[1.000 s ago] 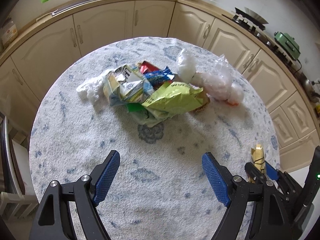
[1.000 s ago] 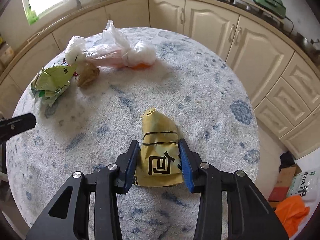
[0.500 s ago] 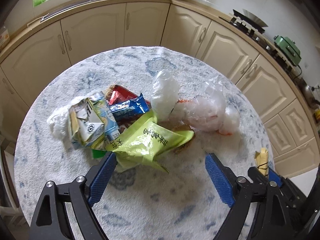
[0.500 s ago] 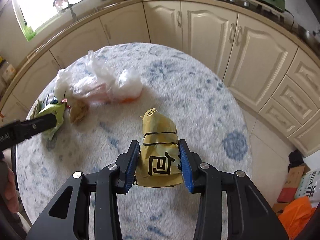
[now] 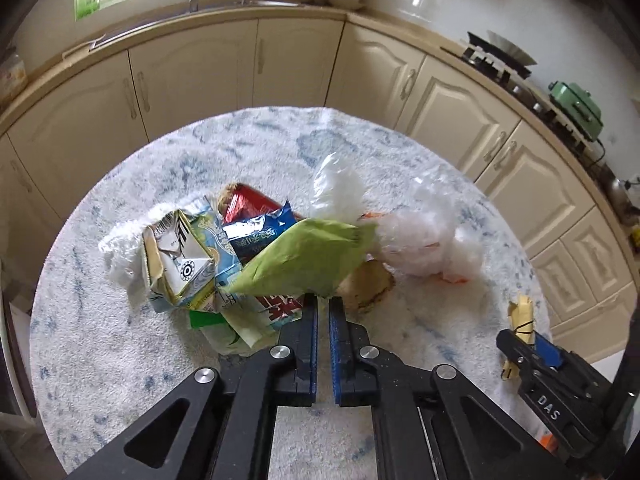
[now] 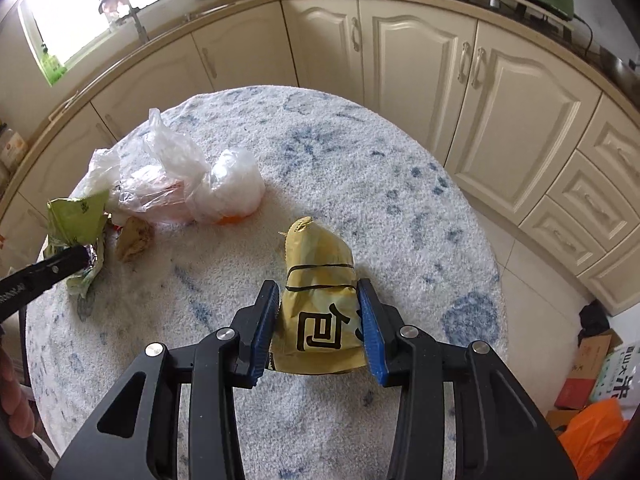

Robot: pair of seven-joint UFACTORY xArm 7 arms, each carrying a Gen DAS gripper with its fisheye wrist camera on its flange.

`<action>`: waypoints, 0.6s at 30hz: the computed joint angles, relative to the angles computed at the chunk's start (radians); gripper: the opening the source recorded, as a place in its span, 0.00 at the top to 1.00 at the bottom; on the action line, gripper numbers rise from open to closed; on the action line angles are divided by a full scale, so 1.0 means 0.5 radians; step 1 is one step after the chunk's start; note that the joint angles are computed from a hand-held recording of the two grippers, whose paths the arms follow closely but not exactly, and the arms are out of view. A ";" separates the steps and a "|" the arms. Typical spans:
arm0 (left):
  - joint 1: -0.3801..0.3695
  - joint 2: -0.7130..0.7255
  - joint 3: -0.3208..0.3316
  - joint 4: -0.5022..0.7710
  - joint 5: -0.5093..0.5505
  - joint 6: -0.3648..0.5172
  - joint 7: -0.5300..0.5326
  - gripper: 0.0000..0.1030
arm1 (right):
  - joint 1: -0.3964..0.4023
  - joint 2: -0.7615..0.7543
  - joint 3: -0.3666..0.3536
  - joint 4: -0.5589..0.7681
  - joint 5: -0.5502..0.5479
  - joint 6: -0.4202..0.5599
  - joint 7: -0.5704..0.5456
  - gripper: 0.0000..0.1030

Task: Collect trash
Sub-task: 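Grasp the green snack bag with the left tool while the right tool holds the yellow bag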

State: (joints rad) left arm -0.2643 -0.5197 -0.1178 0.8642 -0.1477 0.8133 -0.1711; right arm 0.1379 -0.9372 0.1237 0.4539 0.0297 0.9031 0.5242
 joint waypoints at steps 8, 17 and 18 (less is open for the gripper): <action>-0.035 -0.325 0.010 -0.144 0.001 0.140 0.078 0.94 | 0.024 -0.199 0.013 -0.009 0.019 0.161 0.030 0.61; -0.025 -0.066 -0.009 0.033 -0.014 0.042 0.056 0.24 | 0.019 -0.253 0.018 -0.036 0.038 0.208 0.058 0.61; -0.024 -0.004 -0.023 0.055 -0.001 -0.002 0.061 0.25 | 0.014 -0.235 0.012 -0.036 0.035 0.196 0.054 0.61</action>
